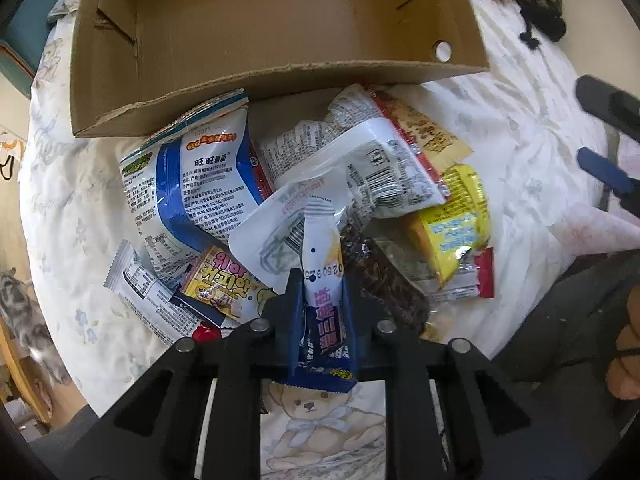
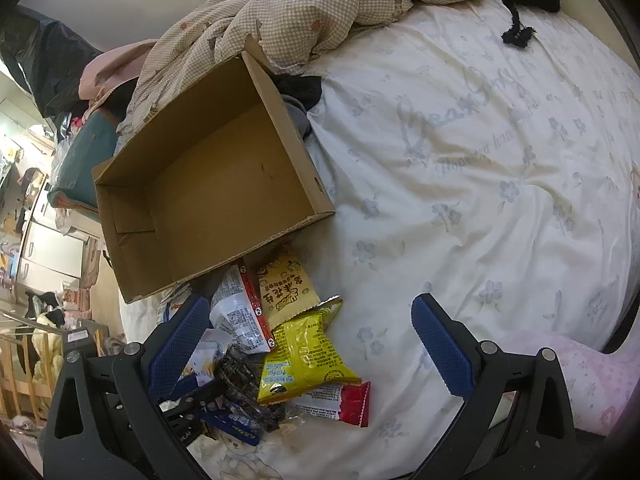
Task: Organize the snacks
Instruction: 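Grasp a white-and-blue snack bar with the left tool while the right tool grasps a yellow chip bag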
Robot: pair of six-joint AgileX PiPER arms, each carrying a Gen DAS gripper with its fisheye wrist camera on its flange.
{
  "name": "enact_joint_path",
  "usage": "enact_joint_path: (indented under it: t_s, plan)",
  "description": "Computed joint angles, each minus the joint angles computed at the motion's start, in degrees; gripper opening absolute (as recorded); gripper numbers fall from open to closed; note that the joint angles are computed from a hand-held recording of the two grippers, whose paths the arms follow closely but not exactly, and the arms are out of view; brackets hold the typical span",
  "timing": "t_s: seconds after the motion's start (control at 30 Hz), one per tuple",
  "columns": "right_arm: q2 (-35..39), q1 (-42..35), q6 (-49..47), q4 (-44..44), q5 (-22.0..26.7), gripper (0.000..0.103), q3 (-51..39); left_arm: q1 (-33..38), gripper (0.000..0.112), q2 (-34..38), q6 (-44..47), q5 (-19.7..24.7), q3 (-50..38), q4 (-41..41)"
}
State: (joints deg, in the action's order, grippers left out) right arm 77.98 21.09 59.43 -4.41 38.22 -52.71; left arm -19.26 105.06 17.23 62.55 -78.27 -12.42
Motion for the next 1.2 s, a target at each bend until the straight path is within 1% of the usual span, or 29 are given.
enact_joint_path:
  t_s: [0.07, 0.17, 0.3, 0.4, 0.47, 0.53, 0.57, 0.67, 0.73, 0.77, 0.87, 0.9, 0.93, 0.97, 1.0, 1.03, 1.07, 1.13, 1.2]
  plan:
    - [0.04, 0.09, -0.14, -0.36, 0.12, 0.103, -0.05, 1.95, 0.015, -1.51, 1.06, 0.71, -0.03, -2.0]
    - [0.21, 0.4, 0.04, -0.84, 0.48, 0.103, -0.12, 4.99, 0.015, -3.34, 1.97, 3.12, -1.75, -3.81]
    - [1.07, -0.28, -1.93, 1.4, 1.04, 0.103, -0.27, 10.37, 0.016, -6.7, 2.99, 5.16, -3.2, -4.83]
    - [3.39, -0.45, -4.77, 3.85, 2.62, 0.103, -1.25, 13.86, 0.016, -7.58, 2.77, 5.49, -3.29, -5.49]
    - [6.15, 0.28, -6.01, 4.06, 4.69, 0.103, -2.97, 16.46, 0.016, -7.83, 2.99, 5.13, -3.23, -6.18]
    - [10.08, 1.66, -7.15, 3.16, 7.85, 0.103, -5.83, 16.88, 0.016, -7.71, 1.9, 3.74, -2.2, -6.57]
    - [11.64, 2.2, -8.13, 3.29, 8.57, 0.103, -6.71, 17.57, 0.016, -7.13, 1.53, 3.57, -2.2, -7.06]
    - [16.52, 3.02, -13.13, 6.67, 9.63, 0.102, -9.06, 17.49, 0.016, -7.16, 0.34, 1.17, -1.38, -6.41]
    - [19.47, 3.45, -16.41, 9.34, 9.97, 0.102, -10.42, 17.31, 0.016, -7.45, 0.9, 0.58, -1.3, -6.78]
    - [20.46, 3.81, -16.96, 9.44, 10.38, 0.102, -11.09, 17.28, 0.016, -7.44, 1.37, 0.75, -1.46, -7.33]
    - [23.75, 5.63, -14.91, 5.42, 12.41, 0.102, -13.82, 17.55, 0.016, -7.61, 2.35, 1.31, -1.7, -8.39]
    - [24.15, 5.54, -15.01, 5.51, 12.14, 0.102, -13.88, 17.71, 0.016, -7.65, 2.52, 1.54, -1.87, -8.72]
    - [24.48, 5.27, -15.34, 6.06, 11.57, 0.099, -13.8, 17.87, 0.016, -7.64, 2.63, 1.76, -1.99, -9.02]
    - [24.51, 5.12, -15.6, 6.39, 11.1, 0.082, -13.64, 18.23, 0.016, -7.59, 2.9, 2.03, -2.1, -9.46]
    - [24.66, 4.74, -17.38, 7.67, 10.59, 0.071, -13.57, 18.36, 0.016, -7.58, 2.87, 2.16, -2.22, -9.56]
    - [24.86, 4.35, -19.59, 9.16, 10.31, 0.056, -13.46, 18.56, 0.016, -7.58, 2.92, 2.13, -2.22, -9.58]
    - [25.0, 4.66, -20.27, 9.3, 10.92, 0.052, -13.62, 18.7, 0.016, -7.59, 3.04, 1.95, -2.09, -9.54]
    - [23.88, 6.67, -17.91, 5.57, 11.76, 0.049, -13.16, 18.76, 0.016, -7.65, 2.69, 1.3, -1.91, -8.7]
    - [22.04, 8.04, -15.59, 3.75, 11.69, 0.045, -11.98, 18.92, 0.016, -7.53, 2.23, 1.19, -1.95, -8.15]
